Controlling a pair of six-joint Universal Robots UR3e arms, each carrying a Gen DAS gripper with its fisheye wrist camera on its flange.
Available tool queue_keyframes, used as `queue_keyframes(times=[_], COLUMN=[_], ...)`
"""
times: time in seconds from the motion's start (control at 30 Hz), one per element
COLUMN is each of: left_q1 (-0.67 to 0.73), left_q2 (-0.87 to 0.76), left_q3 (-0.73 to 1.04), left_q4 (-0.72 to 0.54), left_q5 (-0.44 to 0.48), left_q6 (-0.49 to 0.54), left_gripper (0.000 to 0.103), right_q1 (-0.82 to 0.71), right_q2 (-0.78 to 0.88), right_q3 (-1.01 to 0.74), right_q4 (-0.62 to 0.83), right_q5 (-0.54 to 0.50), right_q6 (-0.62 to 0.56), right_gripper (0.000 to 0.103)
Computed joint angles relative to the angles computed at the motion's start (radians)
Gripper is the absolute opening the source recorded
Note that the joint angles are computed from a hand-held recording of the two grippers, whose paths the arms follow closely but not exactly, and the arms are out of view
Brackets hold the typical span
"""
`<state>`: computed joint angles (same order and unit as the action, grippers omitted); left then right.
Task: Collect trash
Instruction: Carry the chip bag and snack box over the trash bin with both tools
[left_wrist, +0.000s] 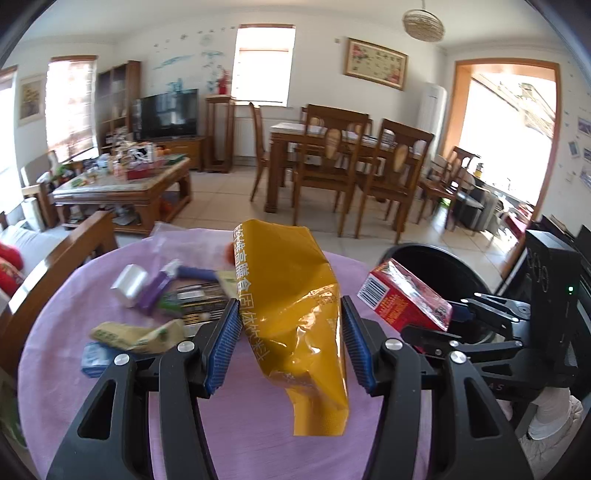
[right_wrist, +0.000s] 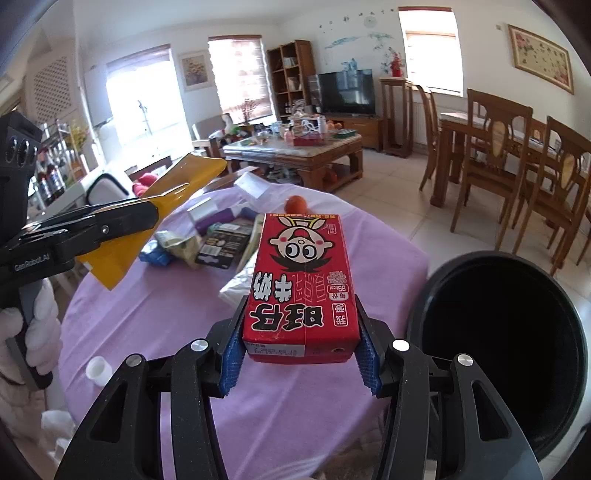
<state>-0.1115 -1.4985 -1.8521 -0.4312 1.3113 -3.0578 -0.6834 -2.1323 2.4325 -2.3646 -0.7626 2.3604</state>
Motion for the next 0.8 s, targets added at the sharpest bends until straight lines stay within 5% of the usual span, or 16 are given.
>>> queue_keyframes(times=[0.23, 0.37, 0.57, 0.8], left_q1=[-0.187, -0.284, -0.383, -0.449], left_q2=[-0.201, -0.33, -0.542, -0.795], left_q3=[0.166, 0.282, 0.507, 0.854], left_q4=[0.016, 0.0, -0.066, -0.248], left_q5=[0.041, 0.058, 0.053, 0.085], left_q6=[-0.039, -0.06, -0.064, -0.065], left_gripper=[0.053, 0.053, 0.053, 0.053], right_q1=[-0.381, -0.542, -0.689, -0.708], right_q2=[-0.144, -0.131, 0.008, 0.257], right_q3=[-0.018, -0.032, -0.035, -0.037], right_q4=[0.456, 0.585, 0.531, 0.213], right_q5=[0.102, 0.113, 0.115, 0.109], right_q6=[-0.348, -0.489, -0.545, -0.446], right_gripper=[0.051, 0.051, 0.051, 0.051])
